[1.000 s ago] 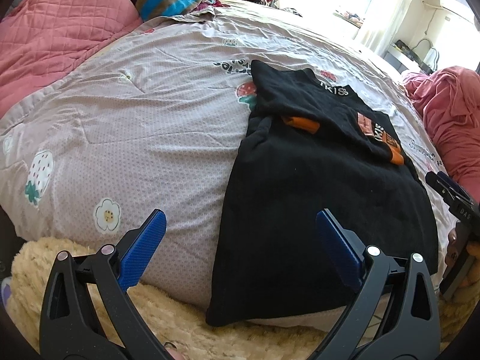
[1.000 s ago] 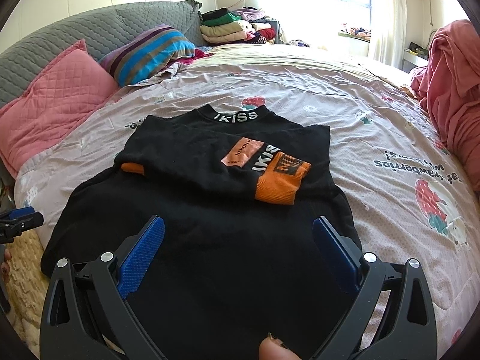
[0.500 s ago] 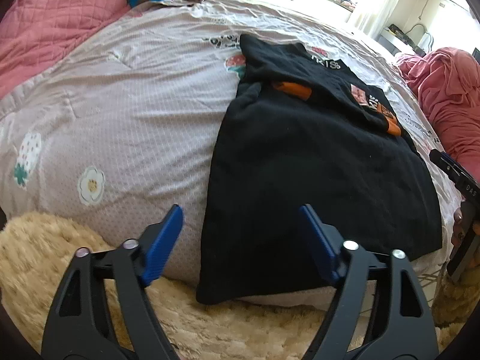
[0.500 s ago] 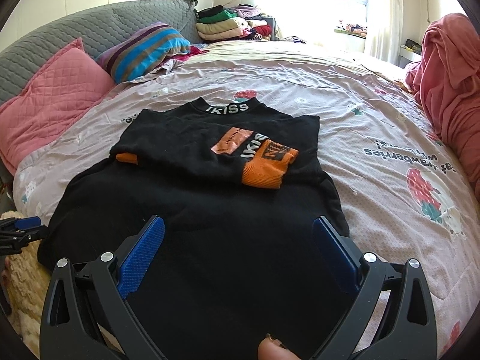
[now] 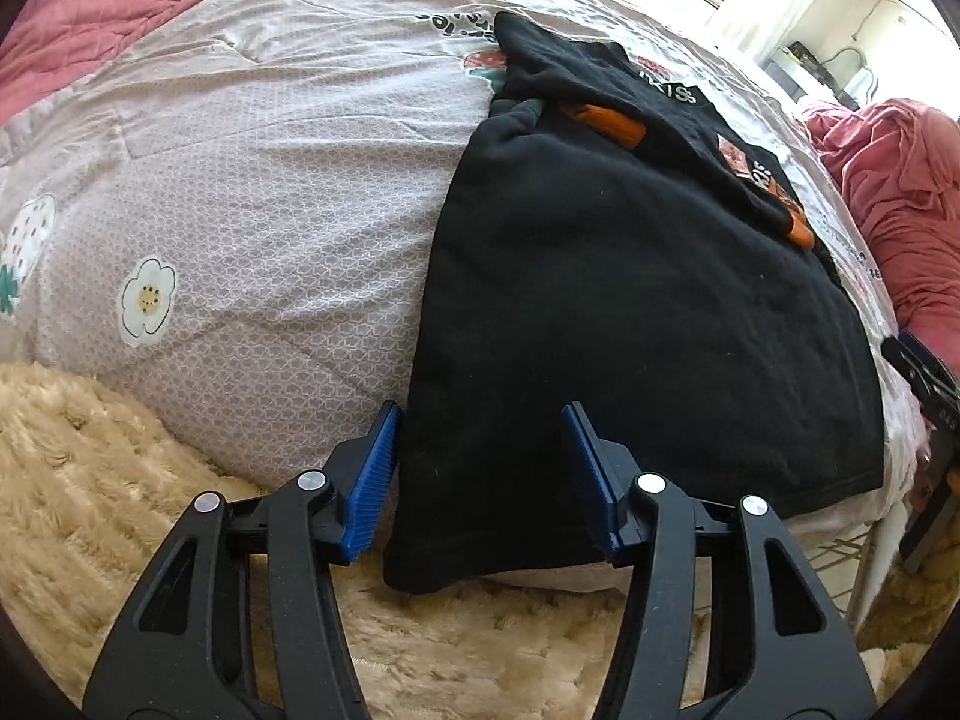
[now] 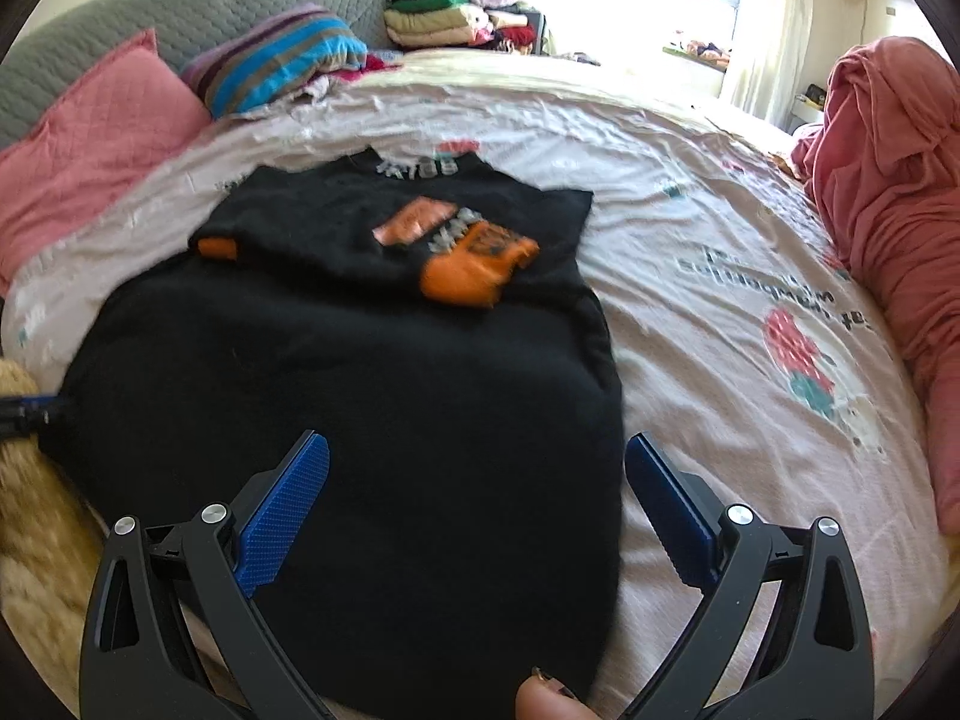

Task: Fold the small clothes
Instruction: 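Move both open tools to the sweatshirt hem, then grasp the sweatshirt hem with both tools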

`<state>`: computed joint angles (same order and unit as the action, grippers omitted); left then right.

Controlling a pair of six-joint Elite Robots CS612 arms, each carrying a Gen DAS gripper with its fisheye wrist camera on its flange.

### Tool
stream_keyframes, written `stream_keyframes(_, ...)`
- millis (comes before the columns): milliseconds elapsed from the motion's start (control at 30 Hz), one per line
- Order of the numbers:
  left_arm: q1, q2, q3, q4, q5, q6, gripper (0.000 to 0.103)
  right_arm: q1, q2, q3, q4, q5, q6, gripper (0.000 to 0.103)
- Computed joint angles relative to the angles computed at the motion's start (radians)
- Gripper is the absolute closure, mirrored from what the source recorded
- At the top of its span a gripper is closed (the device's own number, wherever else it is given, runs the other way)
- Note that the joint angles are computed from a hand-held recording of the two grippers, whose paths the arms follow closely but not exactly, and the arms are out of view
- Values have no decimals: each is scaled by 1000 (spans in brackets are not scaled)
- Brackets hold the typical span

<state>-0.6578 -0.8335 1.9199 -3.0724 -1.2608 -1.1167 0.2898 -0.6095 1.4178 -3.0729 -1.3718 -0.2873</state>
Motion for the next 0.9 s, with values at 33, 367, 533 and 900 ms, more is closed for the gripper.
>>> stream_keyframes(33, -1, -1, -3, 10, 3, 6, 57, -4, -5, 8, 11, -1, -9, 5)
stream_keyframes(367, -3, 2, -5, 1, 4, 33, 57, -48, -72, 96, 204, 40, -134, 5)
stream_keyframes(533, 0, 2, 2, -17, -5, 32, 56, -69, -80, 103, 308, 107, -143, 15)
stream_keyframes(900, -1, -10, 16, -14, -19, 29, 56, -87, -72, 86, 359, 175, -127, 55)
